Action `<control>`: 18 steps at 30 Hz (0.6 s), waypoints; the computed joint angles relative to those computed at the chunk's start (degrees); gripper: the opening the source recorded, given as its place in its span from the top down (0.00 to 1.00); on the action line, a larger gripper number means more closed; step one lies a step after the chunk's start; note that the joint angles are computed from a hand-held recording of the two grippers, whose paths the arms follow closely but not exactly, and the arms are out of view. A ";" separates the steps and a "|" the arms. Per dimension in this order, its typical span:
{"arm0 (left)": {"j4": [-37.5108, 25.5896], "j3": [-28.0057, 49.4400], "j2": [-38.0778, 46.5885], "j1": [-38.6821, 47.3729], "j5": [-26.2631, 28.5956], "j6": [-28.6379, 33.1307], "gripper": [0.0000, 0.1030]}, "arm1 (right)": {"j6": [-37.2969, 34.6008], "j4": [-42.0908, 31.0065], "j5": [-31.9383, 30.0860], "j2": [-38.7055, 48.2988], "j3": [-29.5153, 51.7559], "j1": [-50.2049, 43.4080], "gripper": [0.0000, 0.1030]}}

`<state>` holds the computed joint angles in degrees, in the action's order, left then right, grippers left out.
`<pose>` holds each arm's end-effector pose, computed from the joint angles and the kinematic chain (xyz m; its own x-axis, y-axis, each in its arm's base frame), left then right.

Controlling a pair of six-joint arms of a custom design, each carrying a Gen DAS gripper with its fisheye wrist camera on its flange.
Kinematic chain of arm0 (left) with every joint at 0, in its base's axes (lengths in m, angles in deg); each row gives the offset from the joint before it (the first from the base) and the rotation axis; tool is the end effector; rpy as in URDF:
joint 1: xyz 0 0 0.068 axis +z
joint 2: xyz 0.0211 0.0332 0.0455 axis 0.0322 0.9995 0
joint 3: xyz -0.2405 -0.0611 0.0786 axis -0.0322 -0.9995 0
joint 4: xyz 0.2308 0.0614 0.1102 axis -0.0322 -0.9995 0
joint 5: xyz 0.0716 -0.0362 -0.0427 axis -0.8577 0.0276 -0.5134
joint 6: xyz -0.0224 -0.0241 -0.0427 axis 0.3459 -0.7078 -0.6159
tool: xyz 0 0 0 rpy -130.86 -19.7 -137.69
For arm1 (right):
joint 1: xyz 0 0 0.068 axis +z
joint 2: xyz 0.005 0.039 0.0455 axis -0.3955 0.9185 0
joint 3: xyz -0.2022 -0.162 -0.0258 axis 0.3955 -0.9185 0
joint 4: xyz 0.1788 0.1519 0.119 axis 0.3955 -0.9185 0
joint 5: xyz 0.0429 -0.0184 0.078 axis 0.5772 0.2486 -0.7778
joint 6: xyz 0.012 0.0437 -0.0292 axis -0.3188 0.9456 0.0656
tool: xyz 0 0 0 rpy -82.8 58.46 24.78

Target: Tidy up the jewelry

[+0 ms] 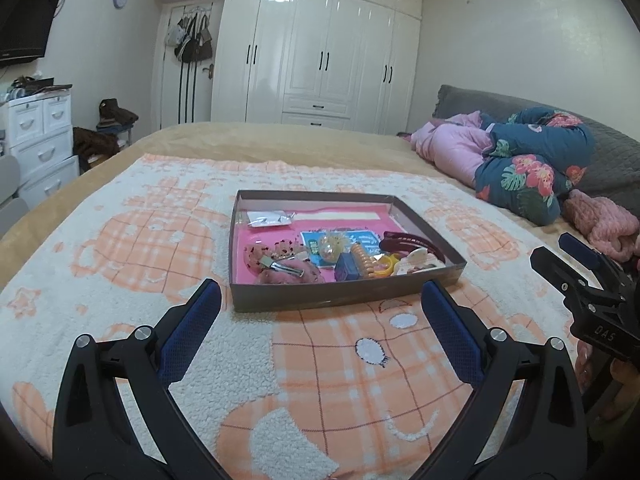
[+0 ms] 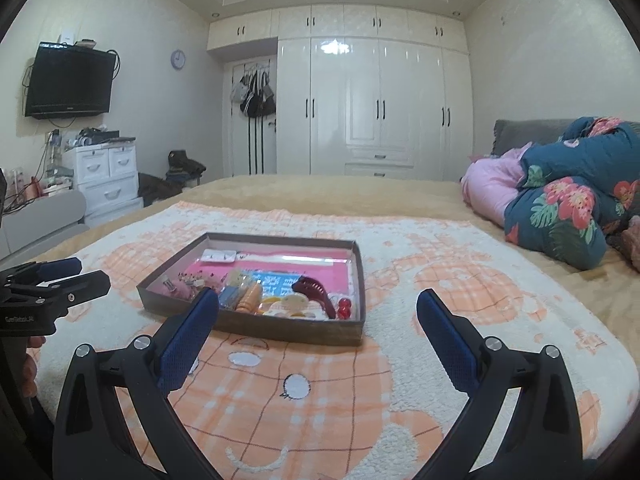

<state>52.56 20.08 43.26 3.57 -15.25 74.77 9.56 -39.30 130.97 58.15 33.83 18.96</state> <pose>0.2456 -0.0099 0.2933 -0.4299 0.1204 -0.8948 0.4638 0.8797 -0.1045 0.1722 0.1213 0.2870 -0.2861 0.0099 -0.9582 0.1215 0.9922 -0.0260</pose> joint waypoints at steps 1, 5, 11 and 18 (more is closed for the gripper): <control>0.14 -0.14 -0.23 -0.03 -0.25 -0.02 0.11 | -0.49 0.69 0.58 -0.37 -0.37 0.22 0.06; 0.85 -1.05 -1.46 -0.74 -2.52 -0.35 0.11 | -1.58 2.47 1.86 -1.52 -1.51 0.92 0.06; 1.71 -2.77 -3.33 0.10 -1.52 -0.49 0.11 | -2.01 4.71 4.56 -3.23 -3.78 3.23 0.06; 3.24 -4.63 -5.55 1.27 -0.09 -1.16 0.11 | -3.97 8.50 7.26 -4.36 -5.88 5.67 0.06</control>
<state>55.80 15.45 37.72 4.83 -15.33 73.60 5.59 -30.81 138.23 53.79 27.95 24.63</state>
